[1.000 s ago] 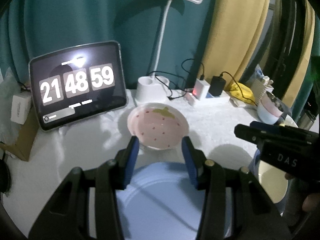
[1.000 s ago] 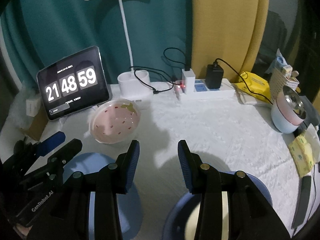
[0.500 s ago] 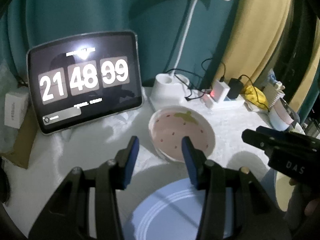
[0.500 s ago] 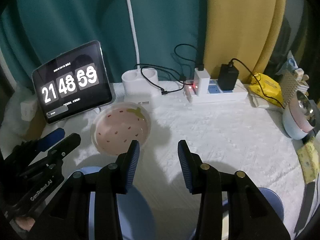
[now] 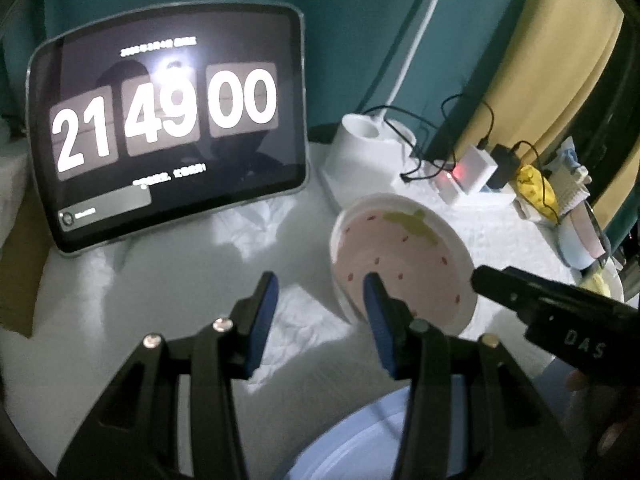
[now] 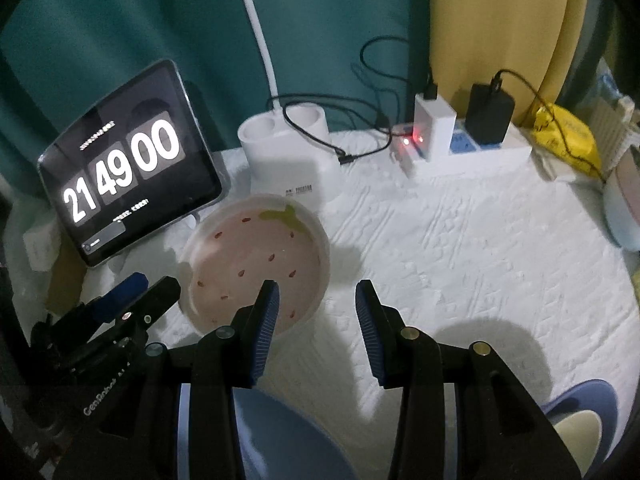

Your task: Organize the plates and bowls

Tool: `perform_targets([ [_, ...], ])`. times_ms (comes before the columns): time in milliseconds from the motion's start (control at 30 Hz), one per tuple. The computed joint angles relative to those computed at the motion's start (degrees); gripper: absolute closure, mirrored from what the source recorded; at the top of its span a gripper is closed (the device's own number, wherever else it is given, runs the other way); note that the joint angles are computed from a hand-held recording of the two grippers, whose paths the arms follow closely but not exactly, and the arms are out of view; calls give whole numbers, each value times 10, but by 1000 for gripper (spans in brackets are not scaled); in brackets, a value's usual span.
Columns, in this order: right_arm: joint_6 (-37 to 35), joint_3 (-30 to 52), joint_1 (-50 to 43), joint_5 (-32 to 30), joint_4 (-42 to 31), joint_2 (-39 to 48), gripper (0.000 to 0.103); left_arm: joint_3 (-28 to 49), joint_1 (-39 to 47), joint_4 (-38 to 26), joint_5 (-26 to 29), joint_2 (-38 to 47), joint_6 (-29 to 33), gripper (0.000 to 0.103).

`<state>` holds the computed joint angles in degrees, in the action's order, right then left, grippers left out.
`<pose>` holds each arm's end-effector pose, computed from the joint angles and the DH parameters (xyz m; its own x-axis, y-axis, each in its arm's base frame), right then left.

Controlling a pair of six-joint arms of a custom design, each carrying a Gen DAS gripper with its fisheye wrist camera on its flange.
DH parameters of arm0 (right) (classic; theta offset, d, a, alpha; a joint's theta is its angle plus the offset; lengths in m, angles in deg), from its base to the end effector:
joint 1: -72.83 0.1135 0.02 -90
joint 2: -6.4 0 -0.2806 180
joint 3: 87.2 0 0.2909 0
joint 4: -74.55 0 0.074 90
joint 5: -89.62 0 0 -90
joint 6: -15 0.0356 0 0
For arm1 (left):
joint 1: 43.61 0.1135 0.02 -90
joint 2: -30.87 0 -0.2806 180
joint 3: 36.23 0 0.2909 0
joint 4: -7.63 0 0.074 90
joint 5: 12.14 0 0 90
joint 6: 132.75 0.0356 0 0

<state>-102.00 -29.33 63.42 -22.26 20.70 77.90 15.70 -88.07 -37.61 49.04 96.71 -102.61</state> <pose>0.2534 -0.0285 0.2122 -0.8169 -0.2916 -0.4975 -0.4040 0.9051 0.1328 0.1844 -0.1569 0.2093 -0.6858 -0.3886 -0.6154 -0.3104 0.9209 -0.2357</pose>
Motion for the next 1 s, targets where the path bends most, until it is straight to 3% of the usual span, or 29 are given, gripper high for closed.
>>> perform_targets([
  [267, 60, -1, 32, 30, 24, 65, 61, -1, 32, 33, 53, 36, 18, 57],
  [600, 83, -18, 45, 35, 63, 98, 61, 2, 42, 39, 67, 54, 34, 57],
  [700, 81, -21, 51, 31, 70, 108, 71, -3, 43, 48, 73, 52, 37, 58],
  [833, 80, -27, 56, 18, 75, 107, 83, -3, 38, 56, 74, 59, 48, 69],
  [1000, 84, -44, 62, 17, 85, 84, 84, 4, 28, 59, 66, 68, 59, 78],
])
